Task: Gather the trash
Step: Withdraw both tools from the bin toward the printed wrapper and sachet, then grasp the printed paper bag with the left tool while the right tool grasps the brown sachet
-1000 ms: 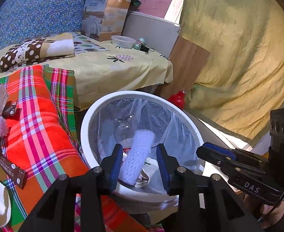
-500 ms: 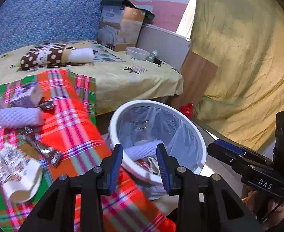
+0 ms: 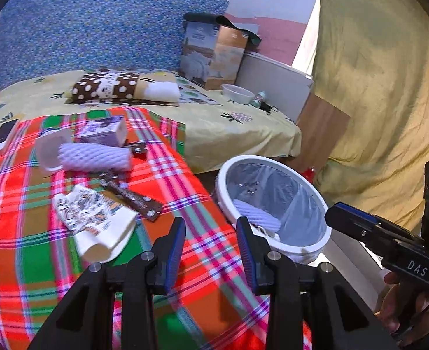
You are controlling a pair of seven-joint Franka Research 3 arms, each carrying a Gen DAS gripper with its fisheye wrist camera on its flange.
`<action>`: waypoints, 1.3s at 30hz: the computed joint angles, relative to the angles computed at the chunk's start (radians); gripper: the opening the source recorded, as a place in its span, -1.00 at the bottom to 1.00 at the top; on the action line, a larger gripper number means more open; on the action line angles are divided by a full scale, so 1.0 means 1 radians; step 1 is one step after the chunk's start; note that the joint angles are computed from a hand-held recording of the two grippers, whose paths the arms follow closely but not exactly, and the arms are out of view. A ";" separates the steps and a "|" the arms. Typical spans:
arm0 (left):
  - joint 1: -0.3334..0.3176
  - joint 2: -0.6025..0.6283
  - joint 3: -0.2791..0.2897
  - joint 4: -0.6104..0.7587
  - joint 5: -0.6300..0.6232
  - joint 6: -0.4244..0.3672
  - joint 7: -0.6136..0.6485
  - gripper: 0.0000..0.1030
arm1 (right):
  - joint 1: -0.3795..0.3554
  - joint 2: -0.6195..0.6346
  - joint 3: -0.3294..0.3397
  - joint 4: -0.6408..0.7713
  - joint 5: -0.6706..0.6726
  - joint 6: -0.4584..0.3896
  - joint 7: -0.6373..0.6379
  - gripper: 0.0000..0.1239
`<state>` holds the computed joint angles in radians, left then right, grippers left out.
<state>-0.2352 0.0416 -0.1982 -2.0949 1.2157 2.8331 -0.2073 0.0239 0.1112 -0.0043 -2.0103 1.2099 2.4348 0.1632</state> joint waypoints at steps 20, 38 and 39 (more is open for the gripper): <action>0.089 -0.204 -0.051 -0.203 -0.037 -0.110 -0.115 -0.30 | 0.041 -0.025 0.008 -0.031 -0.030 -0.019 -0.036 -0.28; 0.108 -0.086 -0.015 -0.160 -0.165 -0.085 -0.094 -0.30 | 0.054 0.006 0.024 0.003 -0.079 -0.017 -0.010 -0.28; 0.105 -0.081 -0.012 -0.158 -0.179 -0.089 -0.080 -0.33 | 0.055 0.009 0.026 0.007 -0.084 -0.017 -0.008 -0.28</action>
